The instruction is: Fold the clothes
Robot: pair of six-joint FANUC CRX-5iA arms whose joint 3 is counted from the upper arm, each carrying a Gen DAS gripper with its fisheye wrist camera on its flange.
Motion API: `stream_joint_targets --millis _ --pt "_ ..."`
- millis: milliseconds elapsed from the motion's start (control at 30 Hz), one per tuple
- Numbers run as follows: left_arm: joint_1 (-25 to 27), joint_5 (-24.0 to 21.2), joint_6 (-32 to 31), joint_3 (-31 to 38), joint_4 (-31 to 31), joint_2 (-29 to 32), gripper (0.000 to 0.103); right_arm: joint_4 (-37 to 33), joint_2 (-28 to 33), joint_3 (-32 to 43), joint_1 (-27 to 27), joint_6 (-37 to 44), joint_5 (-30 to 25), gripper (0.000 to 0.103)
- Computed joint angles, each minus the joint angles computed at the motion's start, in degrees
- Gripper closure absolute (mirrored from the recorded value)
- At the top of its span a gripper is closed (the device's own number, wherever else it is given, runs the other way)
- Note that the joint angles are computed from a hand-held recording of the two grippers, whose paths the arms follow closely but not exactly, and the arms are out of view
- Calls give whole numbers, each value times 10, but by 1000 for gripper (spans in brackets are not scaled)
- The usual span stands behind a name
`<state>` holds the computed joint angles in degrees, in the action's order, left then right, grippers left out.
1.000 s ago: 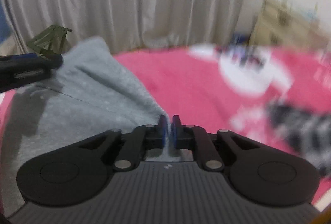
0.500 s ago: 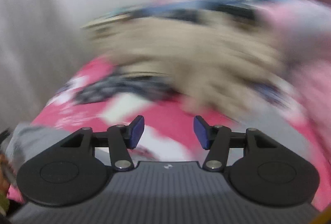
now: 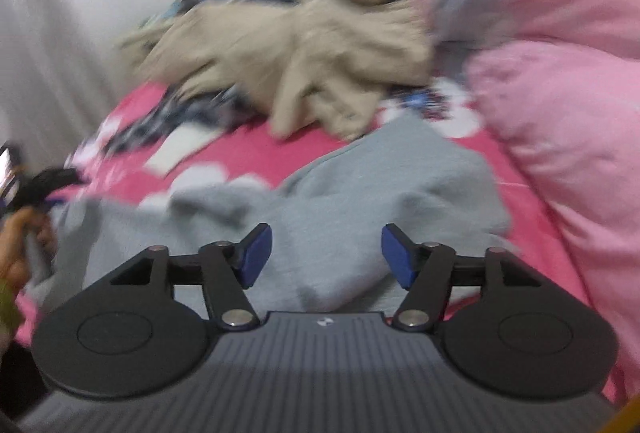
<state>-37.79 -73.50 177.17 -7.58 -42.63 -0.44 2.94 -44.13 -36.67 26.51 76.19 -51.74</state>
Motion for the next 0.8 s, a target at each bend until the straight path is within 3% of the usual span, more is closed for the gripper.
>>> stream_joint_targets --millis 133,200,300,433,600,667,800 --pt "6 37 -44 -34 -7 -18 40 96 27 -26 80 -1 32 34" --pt "5 44 -31 -44 -13 -28 40 118 71 -15 71 -26 58 34" --pt "4 44 -45 -39 -25 -18 40 52 174 57 5 -38 84 34" --pt "-1 35 -53 -30 -36 -6 39 -112 366 244 -83 9 -5 34" --pt "-4 37 -52 -34 -43 -7 39 -49 526 347 -61 -16 -78 35" --pt "-5 37 -52 -35 -46 -7 39 -55 558 369 -62 -8 -110 42" --pt "-5 33 -56 -35 -49 -6 39 -27 528 328 -67 -20 -79 94"
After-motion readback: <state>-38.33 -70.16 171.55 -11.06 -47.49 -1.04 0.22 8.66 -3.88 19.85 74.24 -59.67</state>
